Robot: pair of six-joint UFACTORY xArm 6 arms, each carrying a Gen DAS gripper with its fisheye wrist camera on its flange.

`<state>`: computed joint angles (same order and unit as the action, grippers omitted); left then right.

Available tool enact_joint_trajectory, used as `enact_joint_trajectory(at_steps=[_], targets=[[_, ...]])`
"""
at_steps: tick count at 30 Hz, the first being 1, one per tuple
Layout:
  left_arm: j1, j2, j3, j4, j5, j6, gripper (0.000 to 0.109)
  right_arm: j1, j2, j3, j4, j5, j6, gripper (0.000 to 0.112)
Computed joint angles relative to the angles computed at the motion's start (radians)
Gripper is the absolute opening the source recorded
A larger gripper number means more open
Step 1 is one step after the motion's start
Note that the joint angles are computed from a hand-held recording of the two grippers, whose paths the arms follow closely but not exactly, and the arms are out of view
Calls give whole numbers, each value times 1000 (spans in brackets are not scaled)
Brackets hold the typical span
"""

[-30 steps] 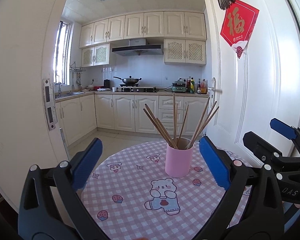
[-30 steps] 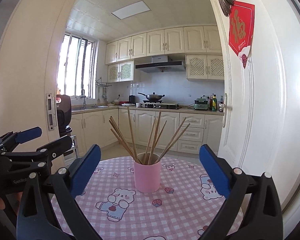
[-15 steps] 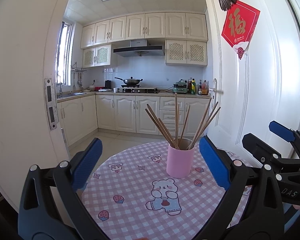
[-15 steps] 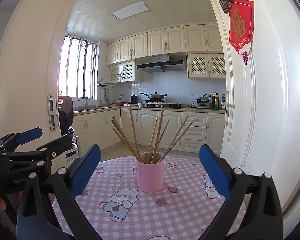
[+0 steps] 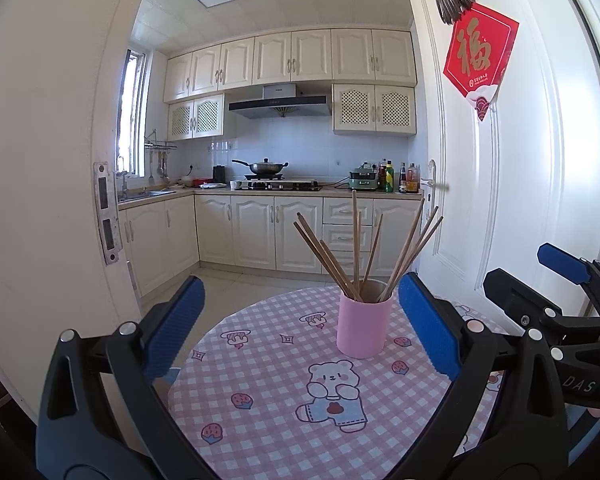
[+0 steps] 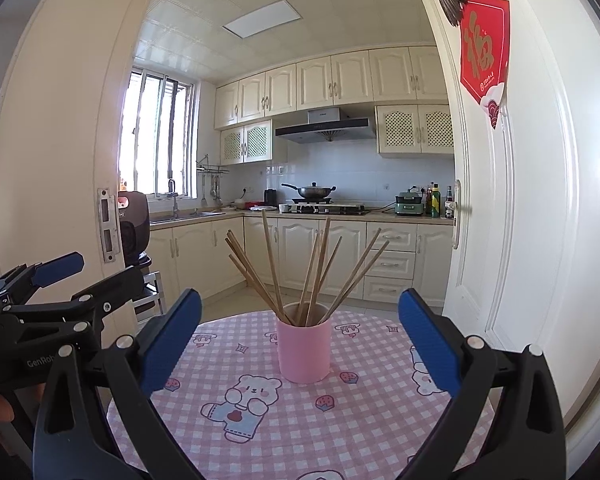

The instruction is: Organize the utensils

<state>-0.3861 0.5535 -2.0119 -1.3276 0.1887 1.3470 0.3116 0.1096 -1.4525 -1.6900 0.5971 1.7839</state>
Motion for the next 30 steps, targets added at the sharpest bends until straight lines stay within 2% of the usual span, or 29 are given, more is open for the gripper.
enact_joint_trajectory(at_steps=[30], targets=[[-6, 4, -11, -23, -25, 28, 95, 5, -1, -2, 4, 8, -12, 95]])
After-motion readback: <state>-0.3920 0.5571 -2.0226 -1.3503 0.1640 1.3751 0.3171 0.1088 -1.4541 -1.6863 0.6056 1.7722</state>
